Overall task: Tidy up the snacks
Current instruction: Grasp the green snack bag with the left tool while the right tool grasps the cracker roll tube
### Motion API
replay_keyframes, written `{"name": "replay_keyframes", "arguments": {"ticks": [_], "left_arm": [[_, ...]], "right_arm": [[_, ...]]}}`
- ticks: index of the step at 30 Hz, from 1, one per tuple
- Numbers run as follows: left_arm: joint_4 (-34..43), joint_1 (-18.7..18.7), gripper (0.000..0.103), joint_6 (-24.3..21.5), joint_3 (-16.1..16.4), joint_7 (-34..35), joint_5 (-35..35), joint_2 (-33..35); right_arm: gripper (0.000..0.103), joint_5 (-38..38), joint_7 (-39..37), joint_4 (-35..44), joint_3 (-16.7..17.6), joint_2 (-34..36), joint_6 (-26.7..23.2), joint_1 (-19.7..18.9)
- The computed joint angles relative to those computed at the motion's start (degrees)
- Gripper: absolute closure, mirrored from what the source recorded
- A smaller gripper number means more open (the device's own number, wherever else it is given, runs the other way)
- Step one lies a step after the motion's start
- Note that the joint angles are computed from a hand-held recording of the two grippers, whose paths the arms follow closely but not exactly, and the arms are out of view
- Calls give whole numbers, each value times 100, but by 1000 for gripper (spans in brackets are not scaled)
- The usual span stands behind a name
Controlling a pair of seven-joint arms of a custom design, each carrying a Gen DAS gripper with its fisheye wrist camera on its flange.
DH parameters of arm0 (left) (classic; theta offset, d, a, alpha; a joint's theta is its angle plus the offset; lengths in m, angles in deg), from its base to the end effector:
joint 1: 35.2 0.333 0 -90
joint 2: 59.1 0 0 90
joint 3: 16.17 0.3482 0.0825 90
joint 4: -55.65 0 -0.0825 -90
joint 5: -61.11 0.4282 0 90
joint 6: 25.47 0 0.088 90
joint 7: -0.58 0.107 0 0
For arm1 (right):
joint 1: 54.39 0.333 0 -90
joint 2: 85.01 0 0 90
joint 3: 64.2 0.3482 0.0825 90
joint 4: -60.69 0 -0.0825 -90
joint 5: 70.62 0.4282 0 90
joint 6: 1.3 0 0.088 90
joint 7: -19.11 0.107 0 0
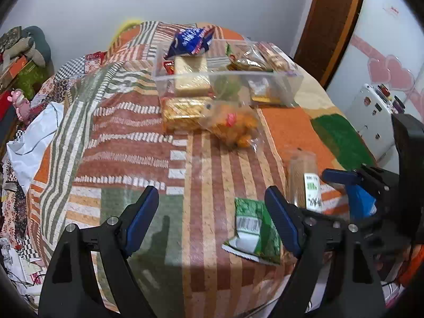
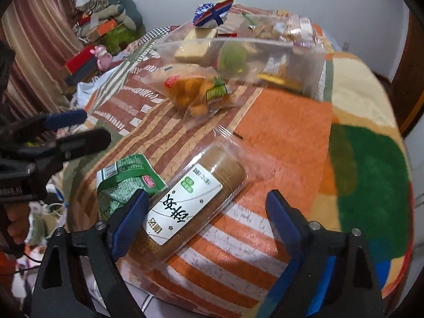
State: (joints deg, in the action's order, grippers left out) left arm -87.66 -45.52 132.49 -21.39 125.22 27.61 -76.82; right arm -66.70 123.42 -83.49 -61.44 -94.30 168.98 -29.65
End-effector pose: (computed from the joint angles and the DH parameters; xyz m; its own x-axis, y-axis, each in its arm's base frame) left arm 0.4841 -0.1123 0.4588 -0.4174 -0.9021 0.1092 -0.7577 0.2792 -0.5899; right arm 0.4636 0.2364 0.4098 0.2189 -0.9586 -0.1822 -0.8309 -0.0852 -0.5499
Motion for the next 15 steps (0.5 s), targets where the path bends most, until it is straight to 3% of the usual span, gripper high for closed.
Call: {"name": "replay_keyframes", "arguments": {"ticks": [2,5,9,11,15], "left_arm": [[-48,-56,21,-62,30,82,-69,-51],[-83,-126,21,-217,55,189,-177,-93],[-131,-170,20,-329,16,297,-246,-100],[-138,-180,21,-387,-19,314,-231,-65],[-154,-188,21,-439,-65,384,-221,3]], "right_arm": [[26,890,-766,-21,-406,-40,-42,411],[38,1077,-982,-114,-400,-161,-69,348],[53,498,-526,-299,-115,-356,-19,-42],[55,-52,-103,-339,86,-420,-12,-362],[62,-550,262,-389,57,-474,61,-518]]}}
